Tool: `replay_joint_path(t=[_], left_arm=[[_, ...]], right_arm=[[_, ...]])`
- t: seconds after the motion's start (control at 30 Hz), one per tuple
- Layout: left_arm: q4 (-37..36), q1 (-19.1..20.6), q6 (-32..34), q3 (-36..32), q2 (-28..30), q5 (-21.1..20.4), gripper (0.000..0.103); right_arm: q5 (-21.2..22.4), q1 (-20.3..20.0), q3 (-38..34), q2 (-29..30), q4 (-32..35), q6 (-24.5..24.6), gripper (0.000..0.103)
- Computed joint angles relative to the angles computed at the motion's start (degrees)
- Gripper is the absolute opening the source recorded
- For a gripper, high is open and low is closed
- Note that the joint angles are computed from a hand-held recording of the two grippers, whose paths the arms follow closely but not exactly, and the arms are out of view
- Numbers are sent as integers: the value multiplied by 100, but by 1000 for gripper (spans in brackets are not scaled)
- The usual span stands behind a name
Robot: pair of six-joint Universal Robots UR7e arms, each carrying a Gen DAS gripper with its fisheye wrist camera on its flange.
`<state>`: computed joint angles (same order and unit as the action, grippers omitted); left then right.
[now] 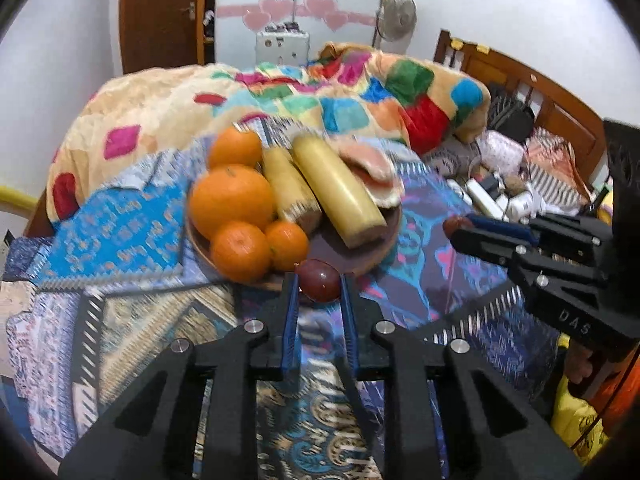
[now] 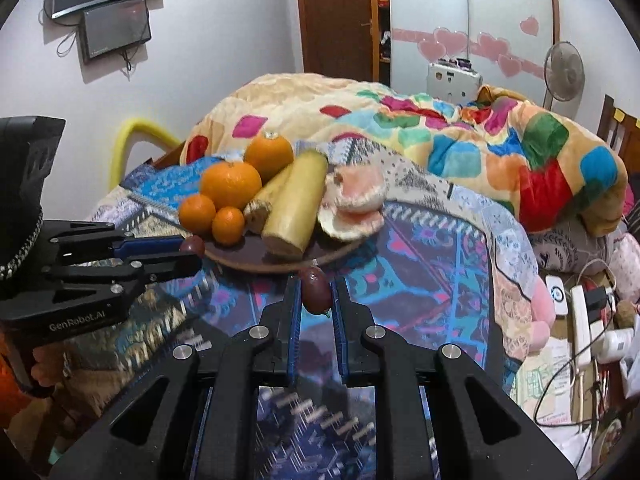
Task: Organize fruits
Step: 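Lower the plum onto the plate with the right gripper while the left drops its plum there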
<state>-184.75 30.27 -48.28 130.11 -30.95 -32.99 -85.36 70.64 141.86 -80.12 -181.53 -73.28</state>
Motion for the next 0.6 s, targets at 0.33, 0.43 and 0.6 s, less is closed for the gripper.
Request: replay_joint_path(t=[0.33,0.43,0.6], left_arm=[[-65,119,484,-65,-304,472,20],[-165,228,654,-88,-341,497,20],[-392,377,948,-81,-377,366,20]], right_arm=[[180,437,-198,301,-171,294,14],[102,581,-304,511,-236,392,14],[-74,758,-451,841,-231,470,14]])
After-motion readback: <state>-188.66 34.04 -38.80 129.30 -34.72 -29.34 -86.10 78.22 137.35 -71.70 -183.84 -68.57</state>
